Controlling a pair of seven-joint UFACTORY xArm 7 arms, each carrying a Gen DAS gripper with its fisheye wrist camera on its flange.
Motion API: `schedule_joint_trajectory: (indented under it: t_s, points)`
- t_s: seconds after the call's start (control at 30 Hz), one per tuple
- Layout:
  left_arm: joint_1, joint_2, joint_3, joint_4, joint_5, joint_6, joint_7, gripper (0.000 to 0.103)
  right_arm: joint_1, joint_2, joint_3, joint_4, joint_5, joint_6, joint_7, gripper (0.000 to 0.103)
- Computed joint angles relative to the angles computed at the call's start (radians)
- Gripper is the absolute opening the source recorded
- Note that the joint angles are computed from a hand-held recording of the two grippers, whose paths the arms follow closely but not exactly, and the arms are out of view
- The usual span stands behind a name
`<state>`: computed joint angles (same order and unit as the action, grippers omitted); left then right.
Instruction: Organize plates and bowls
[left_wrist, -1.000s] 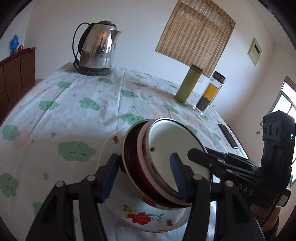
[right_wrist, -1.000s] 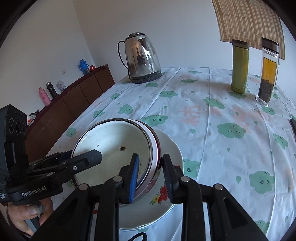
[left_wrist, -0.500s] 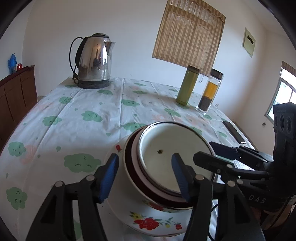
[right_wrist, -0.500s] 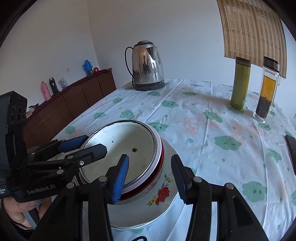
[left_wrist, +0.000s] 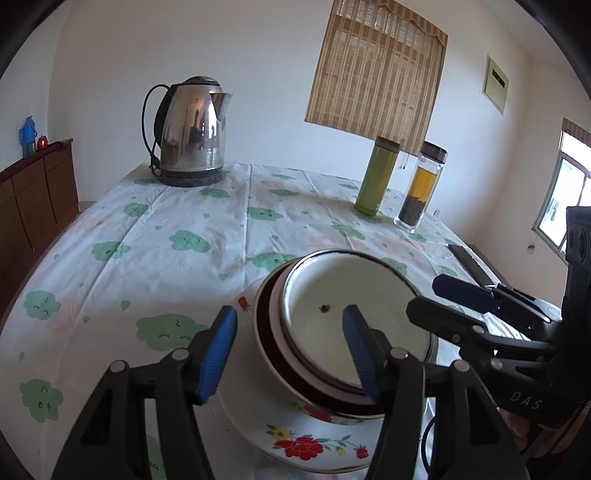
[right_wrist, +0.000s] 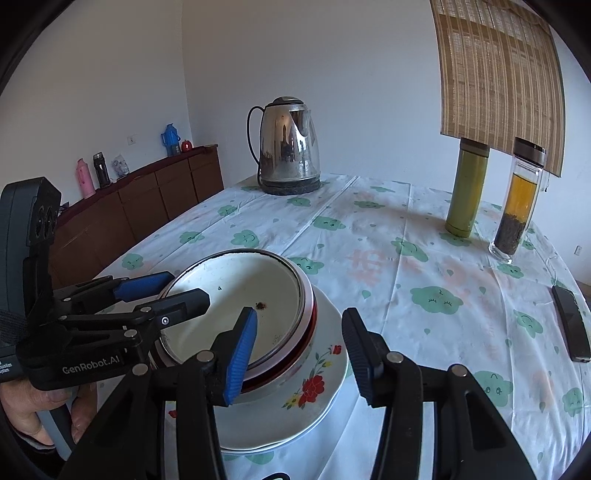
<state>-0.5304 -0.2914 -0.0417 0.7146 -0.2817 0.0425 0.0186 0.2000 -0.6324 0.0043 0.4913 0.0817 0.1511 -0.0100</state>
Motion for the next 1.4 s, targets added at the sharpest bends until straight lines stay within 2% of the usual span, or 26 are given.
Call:
schedule_joint_trajectory:
  t_s: [0.1,0.4,0.6,0.7,0.8,0.87,0.93,0.97,1.0,1.1,1.17,1.23,1.4]
  points:
    - [0.027,-0.002,-0.023,-0.005,0.026,-0.016,-0.02,0.061,-0.023,-0.004,0.026,-0.012,-0.018,-0.028,0.01,0.05]
    - [0.045,0.001,-0.035,-0.007,0.059,-0.027,-0.058,0.061,-0.031,0.006,0.029,-0.024,-0.035,-0.062,0.026,0.05]
    - [0.155,-0.015,-0.129,-0.026,0.166,-0.073,-0.15,0.067,-0.035,-0.036,0.029,-0.07,-0.032,-0.186,0.051,0.051]
    - [0.193,-0.028,-0.162,-0.038,0.216,-0.102,-0.184,0.067,-0.109,-0.061,0.097,-0.097,-0.051,-0.268,0.085,0.054]
    - [0.29,-0.052,-0.25,-0.056,0.274,-0.152,-0.232,0.067,-0.212,-0.092,0.191,-0.126,-0.061,-0.36,0.124,0.057]
    - [0.377,-0.074,-0.328,-0.07,0.301,-0.198,-0.261,0.073,-0.264,-0.115,0.239,-0.146,-0.059,-0.428,0.142,0.06]
    - [0.45,-0.098,-0.395,-0.088,0.307,-0.252,-0.276,0.091,-0.311,-0.136,0.288,-0.162,-0.048,-0.48,0.153,0.069]
    - [0.482,-0.111,-0.426,-0.097,0.302,-0.281,-0.277,0.096,-0.335,-0.148,0.314,-0.167,-0.04,-0.496,0.154,0.074]
    - [0.501,-0.118,-0.444,-0.103,0.296,-0.304,-0.274,0.1,-0.362,-0.154,0.344,-0.168,-0.033,-0.508,0.155,0.074]
    - [0.55,-0.13,-0.497,-0.101,0.271,-0.311,-0.25,0.1,-0.38,-0.155,0.368,-0.163,-0.031,-0.507,0.148,0.075]
    - [0.55,-0.122,-0.497,-0.092,0.267,-0.295,-0.243,0.1,-0.364,-0.151,0.349,-0.157,-0.036,-0.486,0.144,0.075]
    - [0.536,-0.116,-0.484,-0.088,0.268,-0.286,-0.243,0.1,-0.379,-0.156,0.362,-0.155,-0.032,-0.472,0.149,0.075]
    - [0.564,-0.125,-0.511,-0.092,0.254,-0.291,-0.253,0.103,-0.363,-0.157,0.338,-0.161,-0.036,-0.466,0.164,0.075]
